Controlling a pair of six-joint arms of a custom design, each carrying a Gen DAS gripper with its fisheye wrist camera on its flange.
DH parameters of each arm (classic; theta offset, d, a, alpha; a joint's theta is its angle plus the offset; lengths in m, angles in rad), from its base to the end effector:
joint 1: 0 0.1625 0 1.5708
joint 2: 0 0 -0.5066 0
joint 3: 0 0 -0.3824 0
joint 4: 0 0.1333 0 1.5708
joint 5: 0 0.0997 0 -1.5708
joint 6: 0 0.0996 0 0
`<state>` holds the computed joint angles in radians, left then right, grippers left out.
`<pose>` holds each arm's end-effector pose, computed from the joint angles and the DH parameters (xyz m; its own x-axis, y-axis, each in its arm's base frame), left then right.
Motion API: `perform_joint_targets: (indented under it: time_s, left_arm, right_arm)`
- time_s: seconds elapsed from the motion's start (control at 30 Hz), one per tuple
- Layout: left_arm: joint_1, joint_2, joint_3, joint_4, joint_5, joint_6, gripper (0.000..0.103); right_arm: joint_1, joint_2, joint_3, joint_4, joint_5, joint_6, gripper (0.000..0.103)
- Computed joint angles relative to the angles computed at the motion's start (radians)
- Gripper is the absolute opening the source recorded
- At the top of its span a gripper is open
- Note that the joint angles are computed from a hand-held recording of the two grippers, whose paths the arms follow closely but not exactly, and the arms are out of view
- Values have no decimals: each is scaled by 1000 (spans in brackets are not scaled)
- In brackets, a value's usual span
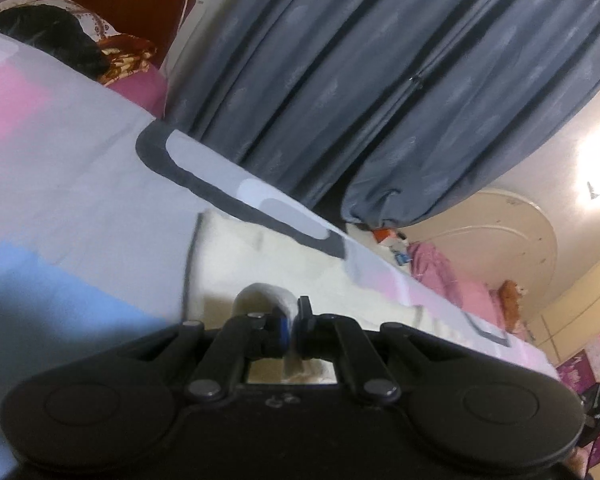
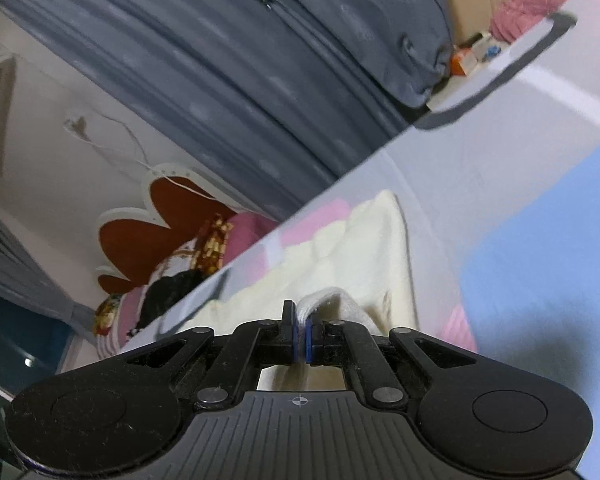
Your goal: Fold small clothes
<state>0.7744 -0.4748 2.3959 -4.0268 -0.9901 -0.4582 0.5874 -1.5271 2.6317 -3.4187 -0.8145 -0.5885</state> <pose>-0.1885 -0.4473 0.0141 -0.9757 0.0945 -0.1978 0.2045 0.7174 -0.6659 -0.1517 -0.3432 0.3412 -0.9970 0.0630 -0.0446 0.0714 0.5326 -0.8433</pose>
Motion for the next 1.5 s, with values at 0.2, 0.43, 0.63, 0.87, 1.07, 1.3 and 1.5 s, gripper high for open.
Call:
perform_joint_targets:
  time_s: [0.2, 0.43, 0.63, 0.87, 1.07, 1.3, 1.5]
  left_arm:
    - [58, 79, -47, -201, -64, 105, 50]
    - [58, 70, -68, -170, -36, 198, 51]
    - [50, 51, -88, 10, 17, 276, 35]
    - [47, 59, -83, 29, 27, 316, 32]
    - [67, 41, -91, 60, -27, 326, 3]
    - [17, 123, -64, -287, 37, 437, 2]
    - [44, 102, -132, -26, 99, 338, 2]
  right_arm:
    - [40, 129, -56, -145, 19, 14, 20]
    - [20, 172, -14, -353, 74, -33, 68]
    - [145, 230, 0, -474, -184, -182, 48]
    - [218, 364, 6, -635, -339, -252, 37]
    - [201, 359, 5, -624, -315, -260, 6]
    - [113, 362, 69, -780, -129, -246, 3]
    - [142, 366, 3, -760, -258, -152, 0]
